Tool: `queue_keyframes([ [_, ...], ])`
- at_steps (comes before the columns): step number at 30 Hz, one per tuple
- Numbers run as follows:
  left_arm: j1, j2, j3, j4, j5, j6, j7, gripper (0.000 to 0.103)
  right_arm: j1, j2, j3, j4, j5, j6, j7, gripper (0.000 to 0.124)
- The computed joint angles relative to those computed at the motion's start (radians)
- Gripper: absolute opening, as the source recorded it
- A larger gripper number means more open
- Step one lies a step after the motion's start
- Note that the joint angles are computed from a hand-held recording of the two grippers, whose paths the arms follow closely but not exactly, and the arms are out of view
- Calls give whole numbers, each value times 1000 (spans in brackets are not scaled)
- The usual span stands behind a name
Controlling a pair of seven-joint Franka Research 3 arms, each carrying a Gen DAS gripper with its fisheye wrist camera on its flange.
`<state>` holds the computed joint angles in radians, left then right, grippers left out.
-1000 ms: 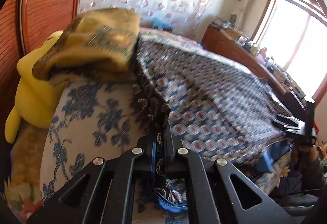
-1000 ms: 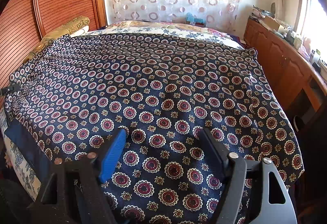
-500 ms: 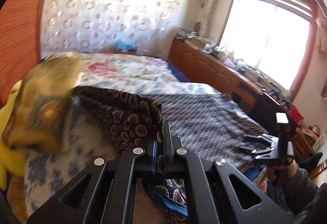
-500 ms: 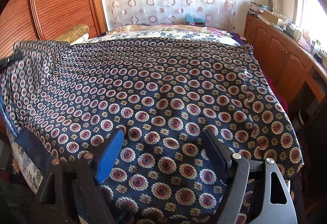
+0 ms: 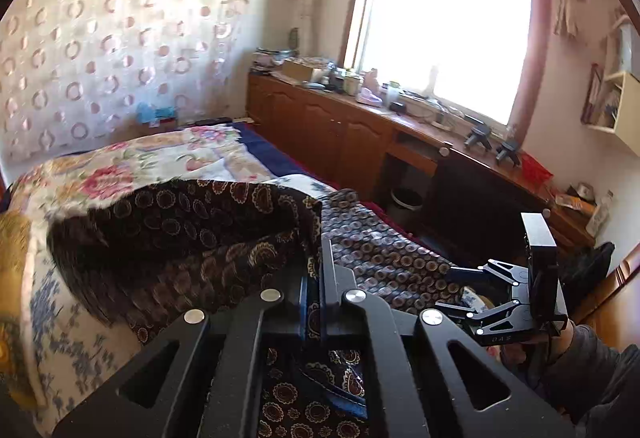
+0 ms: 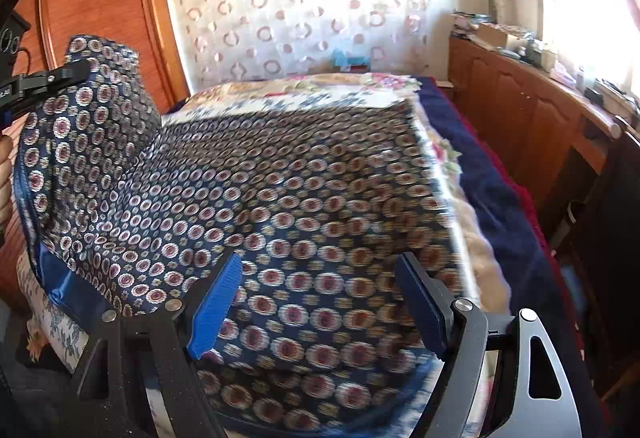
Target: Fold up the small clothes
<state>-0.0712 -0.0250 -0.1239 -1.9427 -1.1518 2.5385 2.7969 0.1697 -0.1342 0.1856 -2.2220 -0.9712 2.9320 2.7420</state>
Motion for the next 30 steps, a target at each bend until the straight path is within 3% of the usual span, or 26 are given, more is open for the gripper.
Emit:
queue_keyframes([
  [9, -36, 39, -44, 89, 52, -83, 2, 5, -107, -124, 43, -116, -68, 49, 113, 81],
  [13, -46, 77, -59, 115, 137, -66, -61, 7, -144, -142, 77, -136, -34, 57, 99, 80],
  [15, -39, 91, -64, 120, 151, -65, -82, 31, -157, -121, 98, -112, -14, 43, 84, 80],
  [17, -28, 92, -68, 117, 127, -70, -79, 45, -161, -113, 99, -106, -10, 41, 79, 81],
  [19, -22, 87, -69, 108, 119, -63, -82, 51, -156, -113, 94, -104, 1, 39, 73, 80],
  [21, -15, 77, -66, 91, 108, -42, -68, 69, -157, -110, 96, -98, 5, 37, 70, 81],
  [24, -7, 62, -56, 62, 86, -31, -49, 76, -152, -105, 93, -91, 14, 37, 56, 80],
  [30, -2, 30, -35, -21, 67, 63, -24, 76, -131, -52, 83, -34, -10, 22, 40, 80],
])
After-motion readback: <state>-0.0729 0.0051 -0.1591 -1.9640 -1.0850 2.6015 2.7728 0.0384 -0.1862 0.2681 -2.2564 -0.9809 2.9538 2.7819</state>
